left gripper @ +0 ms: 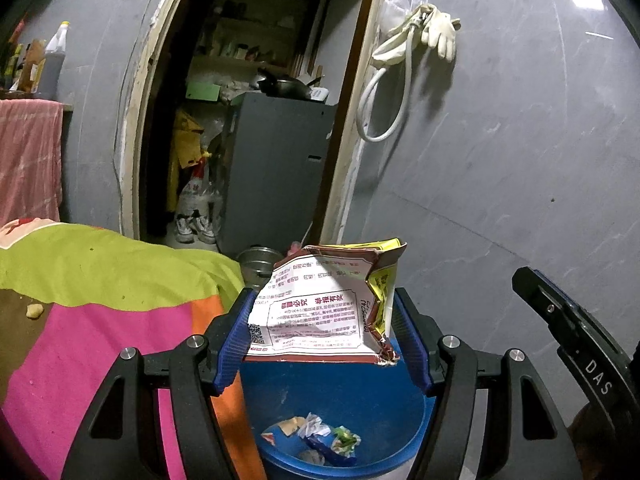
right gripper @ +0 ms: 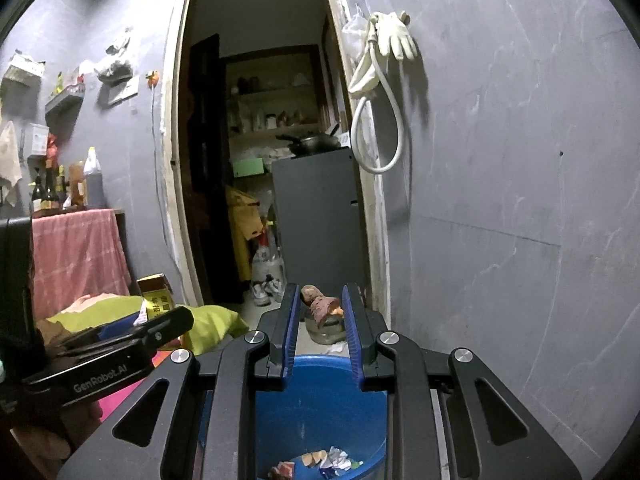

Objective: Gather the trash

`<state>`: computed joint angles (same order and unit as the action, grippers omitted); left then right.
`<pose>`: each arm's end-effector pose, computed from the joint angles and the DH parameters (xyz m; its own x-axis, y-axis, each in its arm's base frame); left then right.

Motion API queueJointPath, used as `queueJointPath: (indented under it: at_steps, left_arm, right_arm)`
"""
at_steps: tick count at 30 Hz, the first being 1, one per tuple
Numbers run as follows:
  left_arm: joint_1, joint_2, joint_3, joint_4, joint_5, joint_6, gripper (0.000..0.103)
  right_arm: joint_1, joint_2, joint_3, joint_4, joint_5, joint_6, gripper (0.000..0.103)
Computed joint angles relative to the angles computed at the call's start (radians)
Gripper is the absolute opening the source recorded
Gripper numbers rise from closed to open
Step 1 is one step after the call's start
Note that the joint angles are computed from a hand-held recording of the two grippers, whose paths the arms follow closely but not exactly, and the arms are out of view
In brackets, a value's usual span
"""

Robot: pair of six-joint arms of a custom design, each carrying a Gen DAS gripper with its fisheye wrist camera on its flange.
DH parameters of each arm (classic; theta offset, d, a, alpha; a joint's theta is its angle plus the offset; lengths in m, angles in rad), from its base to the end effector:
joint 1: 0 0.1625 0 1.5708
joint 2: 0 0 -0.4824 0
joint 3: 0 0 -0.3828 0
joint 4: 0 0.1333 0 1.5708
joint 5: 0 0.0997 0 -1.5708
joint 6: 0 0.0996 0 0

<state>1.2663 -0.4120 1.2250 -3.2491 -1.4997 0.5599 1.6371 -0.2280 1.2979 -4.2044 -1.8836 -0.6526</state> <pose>-0.1196 -0.8486 0.0891 -0.7168 0.5382 -0.4433 0.6787 0.3927 -0.6206 0.1521 -0.7408 0.0348 -0.7702 0.1896 0.6090 -0.5893 0.1538 -0.7932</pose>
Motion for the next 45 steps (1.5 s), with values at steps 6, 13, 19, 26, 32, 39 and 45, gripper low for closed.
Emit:
queueJointPath:
  at_steps: [6, 13, 19, 26, 32, 39, 45]
  left_arm:
    - [0.003, 0.011, -0.013, 0.016, 0.019, -0.003, 0.061]
    - [0.005, 0.02, -0.031, 0.035, 0.028, -0.008, 0.061]
    - [0.006, 0.025, -0.041, 0.041, 0.034, -0.014, 0.061]
    - [0.006, 0.03, -0.061, 0.076, 0.047, -0.017, 0.062]
    - [0.006, 0.037, -0.079, 0.108, 0.069, -0.015, 0.062]
    - [0.011, 0.038, -0.089, 0.116, 0.072, -0.027, 0.07]
    - [0.012, 0.027, -0.093, 0.136, 0.079, -0.045, 0.071]
  right_arm:
    - [-0.008, -0.003, -0.003, 0.033, -0.002, 0.026, 0.02]
    - [-0.011, -0.002, -0.009, 0.052, -0.007, 0.032, 0.02]
    - [-0.012, -0.001, -0.015, 0.06, -0.009, 0.033, 0.02]
    - [-0.017, 0.001, -0.03, 0.088, -0.011, 0.052, 0.02]
    - [-0.022, 0.0, -0.041, 0.12, -0.012, 0.068, 0.02]
    - [-0.022, -0.001, -0.043, 0.128, -0.011, 0.073, 0.021]
    - [-0.023, -0.001, -0.046, 0.135, 0.0, 0.082, 0.032]
